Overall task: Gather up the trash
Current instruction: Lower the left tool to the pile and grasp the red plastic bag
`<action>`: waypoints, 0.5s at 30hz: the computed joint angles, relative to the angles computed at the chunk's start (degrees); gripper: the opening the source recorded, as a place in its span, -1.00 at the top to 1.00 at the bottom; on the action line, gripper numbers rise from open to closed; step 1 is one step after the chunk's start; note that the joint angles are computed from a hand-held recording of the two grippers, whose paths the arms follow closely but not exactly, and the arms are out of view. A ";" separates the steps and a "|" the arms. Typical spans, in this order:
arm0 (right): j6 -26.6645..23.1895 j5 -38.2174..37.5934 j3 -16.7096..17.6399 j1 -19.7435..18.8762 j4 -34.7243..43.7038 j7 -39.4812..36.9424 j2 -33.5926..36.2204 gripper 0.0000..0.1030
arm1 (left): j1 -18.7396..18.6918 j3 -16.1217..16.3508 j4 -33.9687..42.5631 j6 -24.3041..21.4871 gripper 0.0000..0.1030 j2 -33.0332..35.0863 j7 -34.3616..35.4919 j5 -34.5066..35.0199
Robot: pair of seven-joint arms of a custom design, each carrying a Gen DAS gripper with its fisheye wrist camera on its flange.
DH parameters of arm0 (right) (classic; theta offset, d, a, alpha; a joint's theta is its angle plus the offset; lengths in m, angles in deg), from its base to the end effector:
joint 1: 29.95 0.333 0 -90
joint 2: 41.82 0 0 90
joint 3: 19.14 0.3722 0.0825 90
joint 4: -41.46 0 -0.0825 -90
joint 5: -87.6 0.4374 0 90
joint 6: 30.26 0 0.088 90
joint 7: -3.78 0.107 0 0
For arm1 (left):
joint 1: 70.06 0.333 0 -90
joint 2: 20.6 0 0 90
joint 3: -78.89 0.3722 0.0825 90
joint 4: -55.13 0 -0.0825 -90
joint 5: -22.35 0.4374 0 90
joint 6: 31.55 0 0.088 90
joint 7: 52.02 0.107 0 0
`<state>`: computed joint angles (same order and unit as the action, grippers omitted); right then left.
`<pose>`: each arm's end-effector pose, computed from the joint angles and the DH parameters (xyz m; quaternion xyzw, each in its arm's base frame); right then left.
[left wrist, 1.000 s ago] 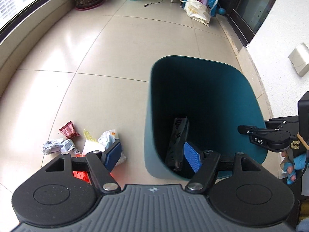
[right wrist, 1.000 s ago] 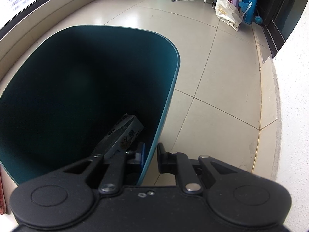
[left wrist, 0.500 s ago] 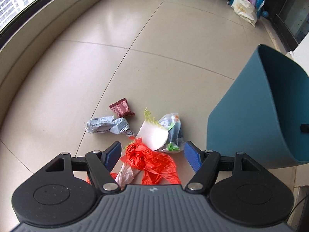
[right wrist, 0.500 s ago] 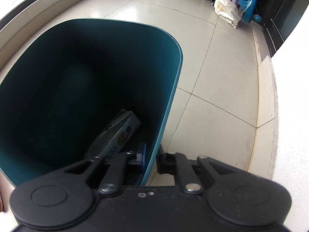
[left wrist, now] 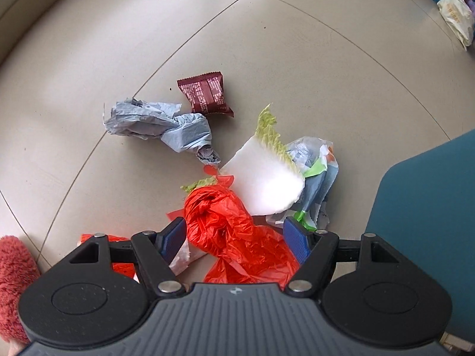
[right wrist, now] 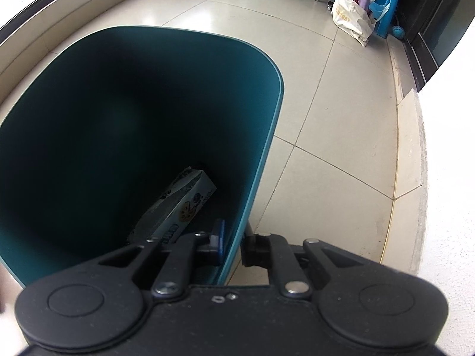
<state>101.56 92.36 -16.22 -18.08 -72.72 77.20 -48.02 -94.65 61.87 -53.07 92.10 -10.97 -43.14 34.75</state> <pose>0.5862 0.1579 0.5931 -0.8426 0.4964 -0.1250 0.1675 0.5103 -0.4296 0.4625 -0.8778 0.4709 -0.0724 0.0504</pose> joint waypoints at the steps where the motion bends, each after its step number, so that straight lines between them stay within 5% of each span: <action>1: 0.03 0.06 -0.04 0.00 -0.04 -0.22 -0.04 0.81 | 0.03 0.12 0.69 -0.50 -0.38 1.10 -0.21 -0.15; 12: 0.02 -0.85 0.17 0.08 0.20 -0.03 0.37 0.81 | 0.62 0.53 -1.20 1.25 -0.35 4.27 -1.11 -2.70; 15: 0.16 -1.85 0.40 0.23 0.19 0.80 0.45 0.80 | 0.47 0.54 -2.32 1.75 -0.13 3.31 -2.14 -2.30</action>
<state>101.72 90.50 -15.82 -17.85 -72.53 78.00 -47.58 -94.18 62.41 -55.39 93.85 -7.66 -45.28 32.45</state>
